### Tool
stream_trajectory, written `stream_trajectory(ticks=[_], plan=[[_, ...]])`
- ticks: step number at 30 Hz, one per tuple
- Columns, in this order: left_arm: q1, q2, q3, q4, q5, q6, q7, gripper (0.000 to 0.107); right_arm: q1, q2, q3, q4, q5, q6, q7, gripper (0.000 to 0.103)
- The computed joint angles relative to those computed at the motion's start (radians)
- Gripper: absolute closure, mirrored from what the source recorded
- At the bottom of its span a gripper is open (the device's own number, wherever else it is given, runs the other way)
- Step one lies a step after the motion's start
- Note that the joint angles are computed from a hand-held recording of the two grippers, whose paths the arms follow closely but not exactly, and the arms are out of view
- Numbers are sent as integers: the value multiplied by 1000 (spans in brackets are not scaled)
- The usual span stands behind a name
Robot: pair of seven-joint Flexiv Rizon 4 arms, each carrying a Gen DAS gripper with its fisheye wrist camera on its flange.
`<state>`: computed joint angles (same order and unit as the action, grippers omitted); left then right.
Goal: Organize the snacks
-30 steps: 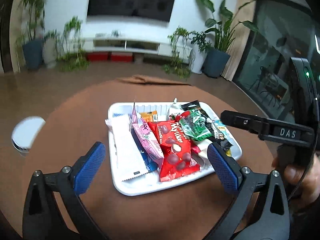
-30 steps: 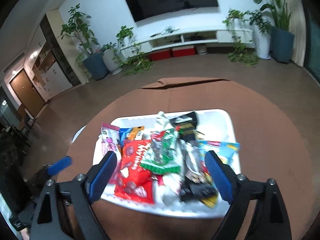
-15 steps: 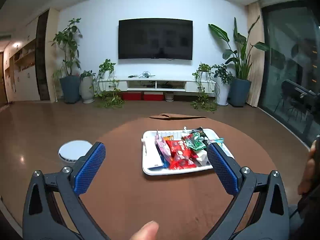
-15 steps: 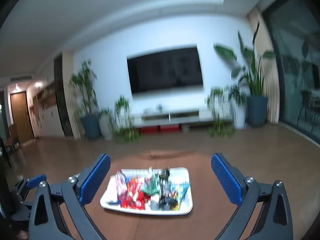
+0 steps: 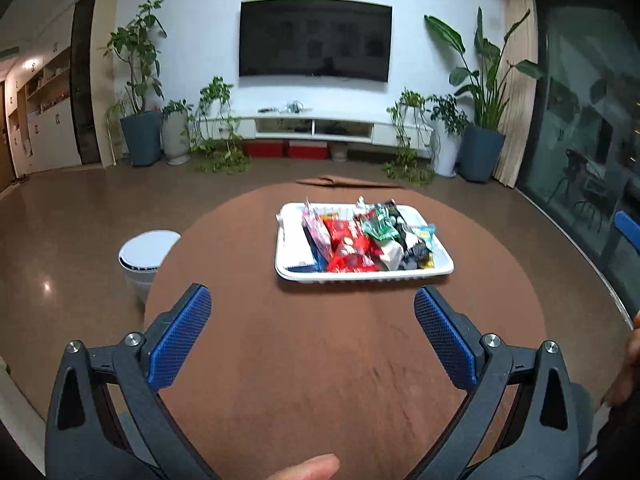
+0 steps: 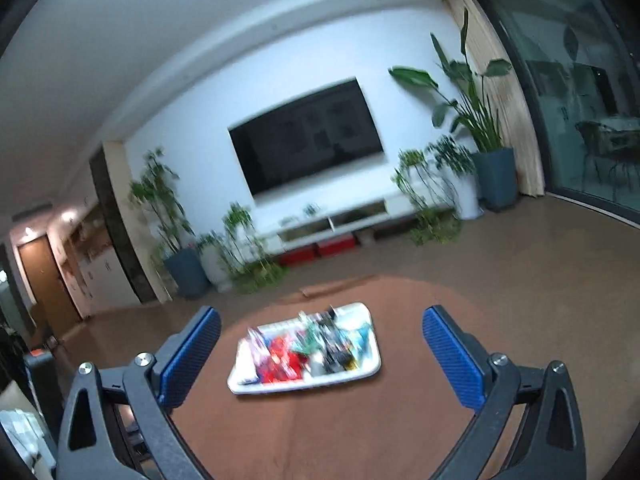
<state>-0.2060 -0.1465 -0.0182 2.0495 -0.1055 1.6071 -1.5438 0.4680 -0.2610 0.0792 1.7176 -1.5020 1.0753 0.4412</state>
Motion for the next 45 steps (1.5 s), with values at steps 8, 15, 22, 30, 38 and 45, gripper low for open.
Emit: stream_trajectory(ticks=[8, 15, 22, 30, 38, 45], plan=[[25, -11, -46, -4, -38, -90, 52, 4, 84, -29, 37, 7, 212, -179, -218, 0], [7, -32, -24, -16, -27, -104, 43, 4, 129, -54, 39, -1, 342, -245, -327, 0], [4, -59, -19, -35, -23, -125, 41, 4, 161, -76, 36, -17, 438, -286, -405, 0], [2, -76, -15, -47, -14, -134, 31, 4, 181, -91, 32, -32, 494, -296, -467, 0], [7, -85, -17, -46, -20, -135, 30, 4, 192, -103, 32, -49, 539, -303, -505, 0], [16, -91, -33, -43, -48, -134, 51, 4, 201, -114, 27, -62, 559, -300, -523, 0]])
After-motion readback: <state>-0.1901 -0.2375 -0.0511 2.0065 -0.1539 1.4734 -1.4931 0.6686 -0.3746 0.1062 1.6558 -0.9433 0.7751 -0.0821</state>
